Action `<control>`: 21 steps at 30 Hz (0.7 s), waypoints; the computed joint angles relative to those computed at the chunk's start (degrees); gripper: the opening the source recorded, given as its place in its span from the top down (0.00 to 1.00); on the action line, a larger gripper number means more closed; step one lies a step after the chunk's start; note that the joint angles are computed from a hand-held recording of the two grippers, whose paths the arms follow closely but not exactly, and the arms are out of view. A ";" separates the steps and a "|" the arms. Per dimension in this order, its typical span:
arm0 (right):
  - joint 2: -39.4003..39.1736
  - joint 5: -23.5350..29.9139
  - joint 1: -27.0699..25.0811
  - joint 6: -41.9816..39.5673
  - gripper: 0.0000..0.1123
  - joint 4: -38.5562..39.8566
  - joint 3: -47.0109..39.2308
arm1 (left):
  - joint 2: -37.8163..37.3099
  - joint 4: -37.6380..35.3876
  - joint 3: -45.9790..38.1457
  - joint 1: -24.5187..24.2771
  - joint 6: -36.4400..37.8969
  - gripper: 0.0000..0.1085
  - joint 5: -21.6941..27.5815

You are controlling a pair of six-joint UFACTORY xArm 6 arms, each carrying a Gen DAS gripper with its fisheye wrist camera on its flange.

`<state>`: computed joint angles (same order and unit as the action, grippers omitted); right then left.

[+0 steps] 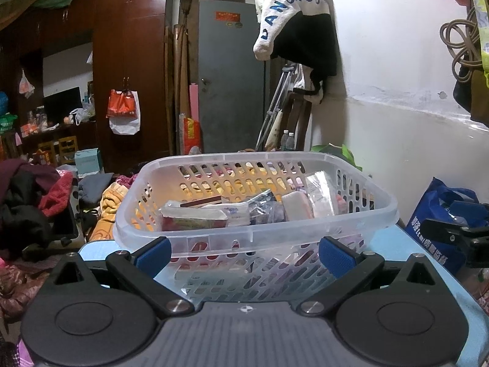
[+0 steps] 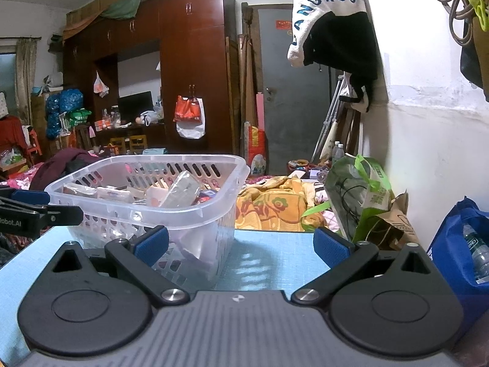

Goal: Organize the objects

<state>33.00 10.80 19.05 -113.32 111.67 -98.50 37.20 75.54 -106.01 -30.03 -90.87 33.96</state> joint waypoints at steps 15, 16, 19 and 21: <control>-0.06 0.28 0.01 -1.37 0.08 0.71 0.25 | -0.02 1.16 -0.23 -0.58 -0.50 0.05 0.67; -0.06 0.23 0.03 -1.69 0.08 1.03 0.25 | 0.00 1.22 -0.29 -0.66 -0.47 0.05 0.76; 0.04 0.26 -0.02 -1.21 0.08 0.61 0.11 | 0.19 1.26 -0.60 -0.75 -0.43 0.05 0.69; 0.02 0.20 -0.04 -1.43 0.08 0.77 0.10 | 0.46 1.45 -0.93 -0.84 -0.36 0.05 0.73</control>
<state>33.02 11.00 19.02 -114.75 112.44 -98.40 37.66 76.99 -106.93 -30.87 -91.23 34.69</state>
